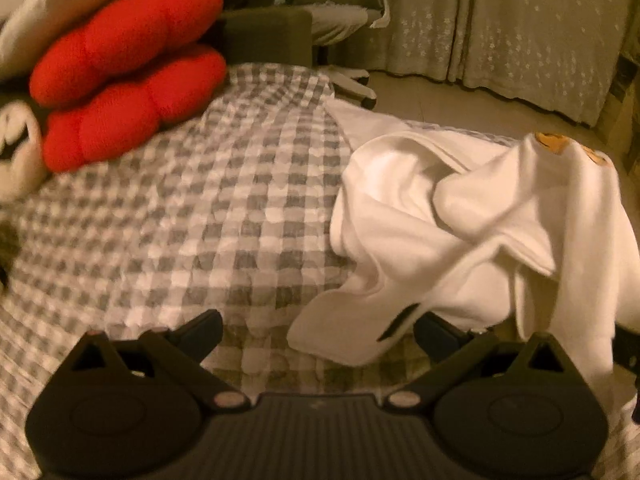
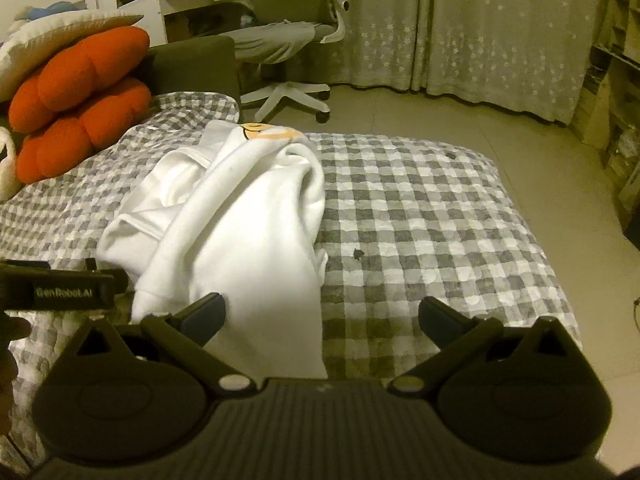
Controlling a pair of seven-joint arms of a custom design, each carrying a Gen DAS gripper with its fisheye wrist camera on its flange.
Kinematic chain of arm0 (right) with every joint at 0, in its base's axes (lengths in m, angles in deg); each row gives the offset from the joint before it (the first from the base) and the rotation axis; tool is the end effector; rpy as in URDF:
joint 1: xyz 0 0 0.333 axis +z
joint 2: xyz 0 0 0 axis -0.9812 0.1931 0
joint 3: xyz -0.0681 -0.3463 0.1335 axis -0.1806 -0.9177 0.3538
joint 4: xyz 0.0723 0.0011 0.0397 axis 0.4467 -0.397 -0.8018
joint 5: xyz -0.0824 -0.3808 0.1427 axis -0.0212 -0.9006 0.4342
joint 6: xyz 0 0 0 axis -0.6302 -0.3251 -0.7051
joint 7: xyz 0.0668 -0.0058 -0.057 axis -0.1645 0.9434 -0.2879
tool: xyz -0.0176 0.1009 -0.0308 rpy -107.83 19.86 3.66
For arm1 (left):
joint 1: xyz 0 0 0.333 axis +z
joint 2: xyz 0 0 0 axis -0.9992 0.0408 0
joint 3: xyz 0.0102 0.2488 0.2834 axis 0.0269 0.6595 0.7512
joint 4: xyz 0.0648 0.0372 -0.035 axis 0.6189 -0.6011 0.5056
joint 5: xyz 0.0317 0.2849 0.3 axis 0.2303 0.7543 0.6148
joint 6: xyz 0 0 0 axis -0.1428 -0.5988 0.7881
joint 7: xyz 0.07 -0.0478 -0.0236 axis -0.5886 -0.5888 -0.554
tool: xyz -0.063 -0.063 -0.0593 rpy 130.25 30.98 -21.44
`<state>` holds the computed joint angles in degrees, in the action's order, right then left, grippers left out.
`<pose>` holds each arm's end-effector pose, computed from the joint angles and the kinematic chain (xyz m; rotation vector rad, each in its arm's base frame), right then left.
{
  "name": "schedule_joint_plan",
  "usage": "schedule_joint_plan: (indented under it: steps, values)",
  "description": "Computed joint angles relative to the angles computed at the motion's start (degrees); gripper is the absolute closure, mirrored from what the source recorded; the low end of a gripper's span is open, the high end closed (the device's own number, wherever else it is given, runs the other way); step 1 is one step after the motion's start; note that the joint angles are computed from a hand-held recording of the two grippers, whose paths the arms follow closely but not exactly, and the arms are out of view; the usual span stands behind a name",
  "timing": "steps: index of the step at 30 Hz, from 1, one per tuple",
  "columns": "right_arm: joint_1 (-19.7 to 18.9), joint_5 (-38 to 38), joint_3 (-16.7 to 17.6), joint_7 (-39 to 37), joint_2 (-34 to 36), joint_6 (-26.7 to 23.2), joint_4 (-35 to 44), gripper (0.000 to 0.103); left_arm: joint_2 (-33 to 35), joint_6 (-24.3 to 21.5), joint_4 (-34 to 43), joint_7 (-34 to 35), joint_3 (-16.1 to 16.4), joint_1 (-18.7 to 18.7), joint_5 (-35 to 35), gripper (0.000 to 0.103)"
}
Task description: Fold clothes
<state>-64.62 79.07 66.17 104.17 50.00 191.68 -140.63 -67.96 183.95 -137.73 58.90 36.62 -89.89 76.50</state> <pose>0.4237 0.1490 0.4953 -1.9306 1.4437 -0.5712 0.3908 -0.1393 0.4836 -1.9672 1.6494 -0.6120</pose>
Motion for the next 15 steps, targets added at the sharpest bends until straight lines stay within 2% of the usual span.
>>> schedule_joint_plan:
  steps: [1, 6, 9, 15]
  values:
    - [1.9, 0.8, -1.8, -1.2, 0.4, -0.1, 0.3, 0.0, 0.4, 0.6, -0.2, 0.9, 1.5, -1.0, -1.4, 0.002]
    - [7.2, 5.4, -6.3, -5.2, 2.1, -0.4, 1.4, 0.0, 1.6, 2.2, -0.6, 2.1, 1.8, -0.9, -2.3, 0.003]
    - [11.8, 10.0, -10.0, -9.7, 3.4, -0.3, 2.0, 0.0, 3.2, 2.3, -0.3, 3.0, 2.0, -1.0, -2.9, 0.003]
    - [16.4, 20.8, -14.2, -19.1, 5.3, -5.3, 4.3, 0.0, 4.5, 5.5, -0.6, -1.3, -2.7, 4.3, 4.6, 0.001]
